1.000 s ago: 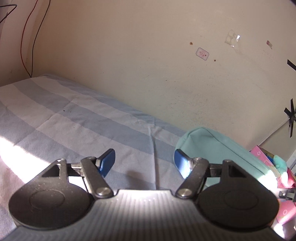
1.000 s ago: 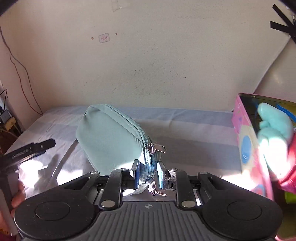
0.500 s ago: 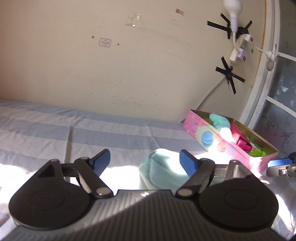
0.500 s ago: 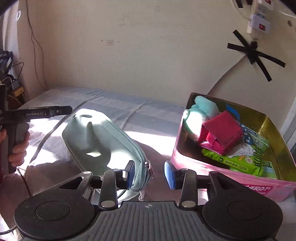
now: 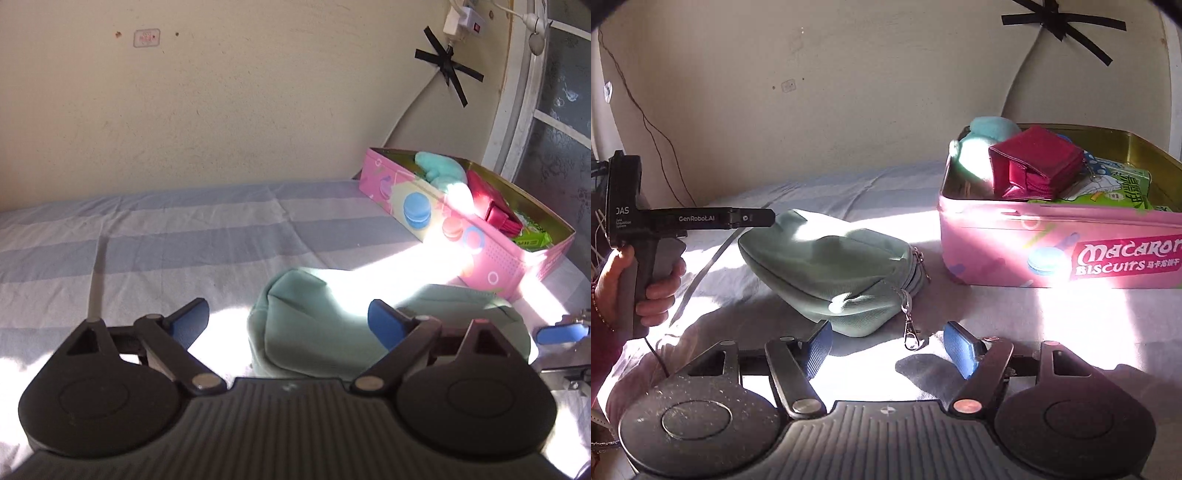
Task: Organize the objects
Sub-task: 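Carry the teal pouch over the tin, lay it on top and release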
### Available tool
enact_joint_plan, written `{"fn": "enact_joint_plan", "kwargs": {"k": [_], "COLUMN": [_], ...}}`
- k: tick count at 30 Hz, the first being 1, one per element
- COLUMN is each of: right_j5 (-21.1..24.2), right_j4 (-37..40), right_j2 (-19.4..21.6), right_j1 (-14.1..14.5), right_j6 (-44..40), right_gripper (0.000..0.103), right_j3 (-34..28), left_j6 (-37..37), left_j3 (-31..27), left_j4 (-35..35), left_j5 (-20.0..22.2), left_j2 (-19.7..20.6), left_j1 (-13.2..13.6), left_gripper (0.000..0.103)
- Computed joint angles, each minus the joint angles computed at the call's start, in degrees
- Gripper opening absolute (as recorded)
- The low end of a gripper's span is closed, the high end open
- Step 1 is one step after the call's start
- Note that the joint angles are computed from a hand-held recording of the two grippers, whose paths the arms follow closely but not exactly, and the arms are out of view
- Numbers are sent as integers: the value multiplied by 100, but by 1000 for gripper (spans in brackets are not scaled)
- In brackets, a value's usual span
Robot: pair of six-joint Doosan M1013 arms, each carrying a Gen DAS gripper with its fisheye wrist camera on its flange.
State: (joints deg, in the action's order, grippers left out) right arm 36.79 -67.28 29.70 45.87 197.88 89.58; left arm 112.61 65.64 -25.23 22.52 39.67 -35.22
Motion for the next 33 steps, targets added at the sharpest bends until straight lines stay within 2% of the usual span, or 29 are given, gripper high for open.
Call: {"fn": "enact_joint_plan", "kwargs": {"k": [2,4,5,6,7,9,12,14,17,21,26,33], "right_j5": [80,121,-64,-283,-218,-2,-286,-153,183,741,1310,1595], "right_j4": [100,177,249,415,566,578,-99,-784,-1494,-1775,-1735,-1704], "right_j2": [118,232,274,310,381,466,269,117,-136,-430,-770,-1034], "right_j1": [-20,-54,-120,-189,-211,-186,-187,-138,-106,-126,-240,-499], "right_j6": [-493,-819,-914,-1042,-1191,-1431,-705,-161,378,505,540,880], "right_gripper": [68,68,67,67,67,63,60,60,59,57,57,57], "right_j3": [-174,-340,-389,-436,-540,-696,-488,-350,-134,144,545,1049], "left_j6": [313,321,370,202,-146,-353,176,586,847,384,-272,-1014], "left_j3": [-59,59,98,113,104,97,143,160,7,-595,-1759,-3218], "left_j4": [-371,-404,-425,-266,-1,-100,-944,-1310,-1437,-927,-353,450], "left_j5": [302,139,84,56,54,100,-53,-283,-555,-494,-43,685], "left_j2": [62,46,28,8,-18,-79,-238,-329,-354,-84,556,1366], "left_j1": [33,8,3,-6,-11,34,75,7,-192,-461,-757,-1014], "left_gripper": [79,76,74,68,61,59,58,58,59,59,59,59]}}
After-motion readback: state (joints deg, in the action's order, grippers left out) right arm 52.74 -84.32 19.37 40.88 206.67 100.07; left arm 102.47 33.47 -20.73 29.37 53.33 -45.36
